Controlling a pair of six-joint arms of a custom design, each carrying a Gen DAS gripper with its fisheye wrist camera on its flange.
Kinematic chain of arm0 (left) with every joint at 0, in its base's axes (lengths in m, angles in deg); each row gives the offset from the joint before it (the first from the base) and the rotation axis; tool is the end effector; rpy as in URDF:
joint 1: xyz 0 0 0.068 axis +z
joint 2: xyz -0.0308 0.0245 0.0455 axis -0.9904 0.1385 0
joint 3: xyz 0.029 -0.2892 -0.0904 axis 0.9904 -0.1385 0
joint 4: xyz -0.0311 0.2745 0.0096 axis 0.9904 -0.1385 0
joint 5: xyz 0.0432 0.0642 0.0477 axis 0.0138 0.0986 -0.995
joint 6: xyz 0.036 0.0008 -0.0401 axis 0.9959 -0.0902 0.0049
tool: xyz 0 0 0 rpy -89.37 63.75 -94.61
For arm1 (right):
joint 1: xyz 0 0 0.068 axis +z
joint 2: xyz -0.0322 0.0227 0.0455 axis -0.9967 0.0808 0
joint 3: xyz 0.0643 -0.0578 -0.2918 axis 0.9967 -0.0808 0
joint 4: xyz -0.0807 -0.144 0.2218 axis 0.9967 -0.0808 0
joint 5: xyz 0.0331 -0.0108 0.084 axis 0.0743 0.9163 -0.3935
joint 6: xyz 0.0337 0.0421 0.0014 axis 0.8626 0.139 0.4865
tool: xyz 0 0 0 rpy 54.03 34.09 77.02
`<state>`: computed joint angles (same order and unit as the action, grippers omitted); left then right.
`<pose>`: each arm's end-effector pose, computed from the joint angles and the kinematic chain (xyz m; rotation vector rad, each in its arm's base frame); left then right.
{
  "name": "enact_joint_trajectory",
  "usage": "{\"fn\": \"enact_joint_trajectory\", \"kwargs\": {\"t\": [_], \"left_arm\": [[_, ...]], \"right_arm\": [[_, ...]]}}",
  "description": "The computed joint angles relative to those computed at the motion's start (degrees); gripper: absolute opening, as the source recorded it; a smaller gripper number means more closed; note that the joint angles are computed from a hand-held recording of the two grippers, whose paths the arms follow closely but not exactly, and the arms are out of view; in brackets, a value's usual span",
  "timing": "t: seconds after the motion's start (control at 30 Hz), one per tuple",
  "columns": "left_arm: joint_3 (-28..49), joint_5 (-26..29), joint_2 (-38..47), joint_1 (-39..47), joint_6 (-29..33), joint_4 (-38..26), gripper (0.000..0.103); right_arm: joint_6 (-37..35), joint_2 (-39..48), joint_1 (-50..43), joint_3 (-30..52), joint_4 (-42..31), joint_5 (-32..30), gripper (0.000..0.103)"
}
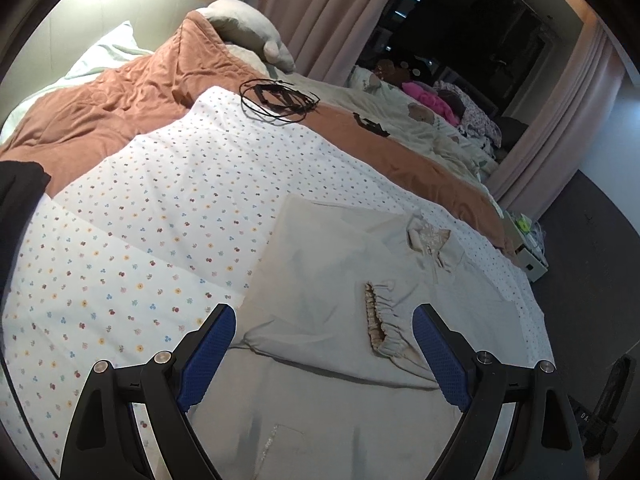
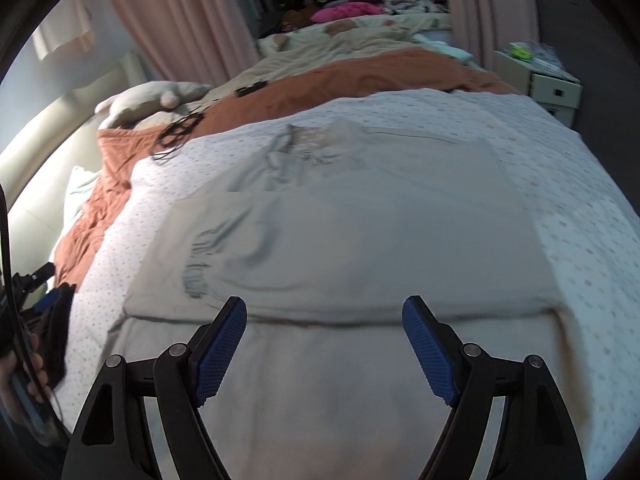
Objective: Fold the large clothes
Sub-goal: 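Smooth the folded jacket with both tools open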
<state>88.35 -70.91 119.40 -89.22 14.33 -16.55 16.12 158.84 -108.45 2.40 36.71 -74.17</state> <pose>0.3902 -0.0592 0.2020 -0.0637 2.3271 -0.5475 0.2385 -0.0908 0.1749 0.4394 2.4144 0.1982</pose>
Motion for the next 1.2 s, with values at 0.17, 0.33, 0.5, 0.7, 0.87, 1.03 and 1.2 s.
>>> {"fn": "enact_joint_trajectory", "kwargs": {"t": [0.17,0.33,0.5,0.7,0.87,1.03,1.2], "left_arm": [[-6.8,1.5,-6.0,-0.8,1.8,0.1,0.091],[-12.4,2.0,-11.2,0.7,4.8,-1.5,0.091],[-17.9,3.3,-16.4,4.4,8.0,-3.0,0.091],[-24.2,5.9,-21.2,10.3,12.8,-4.5,0.091],[-28.8,8.3,-23.6,16.3,17.3,-5.3,0.091],[-31.3,11.6,-23.0,22.5,22.9,-6.9,0.081],[-32.4,14.0,-19.5,26.7,28.1,-8.3,0.064]], "right_arm": [[-9.1,-9.9,-14.1,-4.1,-8.7,-4.9,0.080],[-20.2,-15.2,-28.1,-6.1,-16.0,-9.8,0.080],[-29.8,-15.6,-40.2,-7.1,-20.5,-13.8,0.080],[-42.5,-13.0,-54.3,-8.2,-24.4,-18.1,0.080],[-53.6,-7.7,-65.3,-8.7,-26.0,-20.3,0.080],[-62.6,-0.8,-74.7,-8.6,-26.4,-21.2,0.080],[-68.0,6.3,-81.1,-8.3,-24.8,-20.9,0.080]]}}
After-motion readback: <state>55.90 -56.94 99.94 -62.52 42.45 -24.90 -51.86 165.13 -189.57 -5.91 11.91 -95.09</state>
